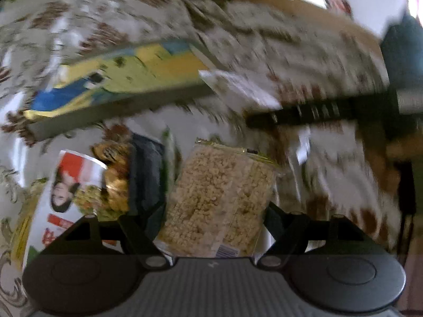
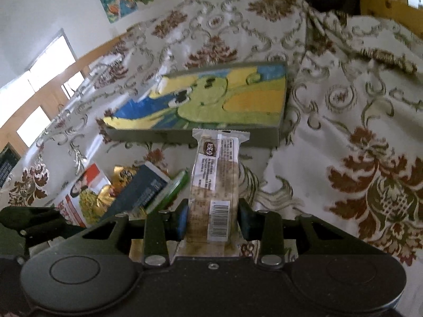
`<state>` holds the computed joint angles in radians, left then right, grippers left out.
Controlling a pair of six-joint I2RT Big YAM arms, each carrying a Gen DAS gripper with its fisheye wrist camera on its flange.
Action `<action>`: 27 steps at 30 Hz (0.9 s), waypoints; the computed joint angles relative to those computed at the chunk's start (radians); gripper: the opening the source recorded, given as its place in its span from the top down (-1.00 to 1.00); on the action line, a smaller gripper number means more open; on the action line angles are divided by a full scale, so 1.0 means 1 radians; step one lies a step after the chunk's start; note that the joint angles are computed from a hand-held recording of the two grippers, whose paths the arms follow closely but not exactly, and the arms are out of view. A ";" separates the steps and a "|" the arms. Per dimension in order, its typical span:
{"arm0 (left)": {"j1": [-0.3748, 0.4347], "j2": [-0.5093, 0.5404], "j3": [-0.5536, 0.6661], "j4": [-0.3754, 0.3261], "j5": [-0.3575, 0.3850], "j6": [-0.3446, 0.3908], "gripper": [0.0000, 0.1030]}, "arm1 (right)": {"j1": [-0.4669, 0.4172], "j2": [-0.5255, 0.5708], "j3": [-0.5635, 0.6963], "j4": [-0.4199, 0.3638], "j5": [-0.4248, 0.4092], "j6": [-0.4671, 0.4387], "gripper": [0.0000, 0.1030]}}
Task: Organize snacks
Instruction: 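Carry the bar in the right tool while the left tool carries the puffed-rice bag over the frog tray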
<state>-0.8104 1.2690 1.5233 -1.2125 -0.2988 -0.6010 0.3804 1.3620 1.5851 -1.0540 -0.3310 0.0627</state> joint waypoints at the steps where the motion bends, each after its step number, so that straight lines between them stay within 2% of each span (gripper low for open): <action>1: 0.002 -0.006 -0.001 0.016 -0.021 -0.013 -0.57 | 0.001 -0.006 -0.008 0.018 -0.002 0.003 0.23; 5: 0.015 -0.010 0.003 0.071 -0.087 -0.043 -0.57 | 0.003 -0.027 -0.038 0.094 -0.004 0.021 0.23; 9: 0.052 0.009 0.021 0.123 -0.111 -0.063 -0.57 | -0.002 -0.046 -0.075 0.201 -0.008 0.066 0.23; 12: 0.104 0.026 0.027 0.184 -0.110 -0.039 -0.57 | -0.009 -0.042 -0.091 0.293 -0.005 0.104 0.23; 16: 0.174 0.078 0.063 0.259 -0.141 0.016 -0.57 | -0.009 0.020 -0.052 0.386 0.018 0.120 0.23; 22: 0.273 0.195 0.140 0.356 -0.147 0.054 -0.57 | -0.019 0.175 0.071 0.442 0.033 0.166 0.23; 27: 0.341 0.297 0.212 0.375 -0.113 -0.005 -0.57 | -0.017 0.293 0.170 0.443 0.058 0.157 0.23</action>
<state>-0.4690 1.5656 1.7352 -0.8374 -0.4115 -0.6055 0.3634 1.6552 1.7550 -0.6113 -0.2730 0.2193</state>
